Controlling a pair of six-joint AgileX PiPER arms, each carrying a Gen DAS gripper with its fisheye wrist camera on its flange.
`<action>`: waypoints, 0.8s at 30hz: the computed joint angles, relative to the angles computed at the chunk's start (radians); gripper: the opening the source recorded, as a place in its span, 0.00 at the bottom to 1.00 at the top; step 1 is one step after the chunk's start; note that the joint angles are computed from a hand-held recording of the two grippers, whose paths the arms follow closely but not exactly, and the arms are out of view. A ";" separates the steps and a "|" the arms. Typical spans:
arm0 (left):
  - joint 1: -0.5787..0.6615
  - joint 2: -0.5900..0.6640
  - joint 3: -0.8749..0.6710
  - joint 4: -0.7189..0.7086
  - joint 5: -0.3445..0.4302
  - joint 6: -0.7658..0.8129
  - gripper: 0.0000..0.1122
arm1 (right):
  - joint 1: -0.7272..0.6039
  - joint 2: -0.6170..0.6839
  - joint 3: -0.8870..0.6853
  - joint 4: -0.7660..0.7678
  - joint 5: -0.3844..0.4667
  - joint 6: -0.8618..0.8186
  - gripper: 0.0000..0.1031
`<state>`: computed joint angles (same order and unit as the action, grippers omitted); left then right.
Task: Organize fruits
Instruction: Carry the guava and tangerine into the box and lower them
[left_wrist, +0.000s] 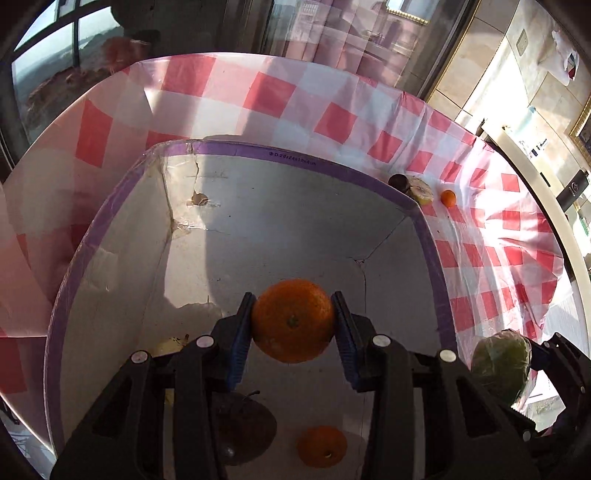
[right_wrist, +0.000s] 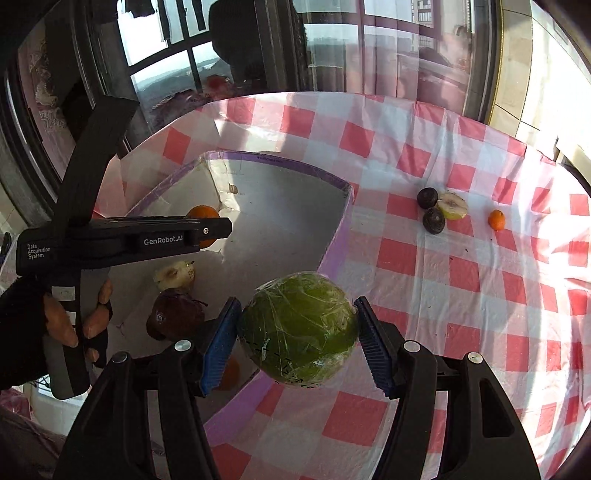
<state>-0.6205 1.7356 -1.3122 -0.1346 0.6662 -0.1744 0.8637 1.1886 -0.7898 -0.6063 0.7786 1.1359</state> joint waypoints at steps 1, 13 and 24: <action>0.011 0.010 0.004 0.011 0.008 0.012 0.37 | 0.031 0.043 -0.029 -0.002 0.002 -0.018 0.60; 0.067 0.092 -0.045 0.099 0.074 0.098 0.37 | -0.013 0.547 -0.395 0.285 0.132 -0.474 0.60; 0.068 0.087 -0.002 0.096 0.025 0.098 0.51 | -0.026 0.598 -0.436 0.283 0.162 -0.461 0.62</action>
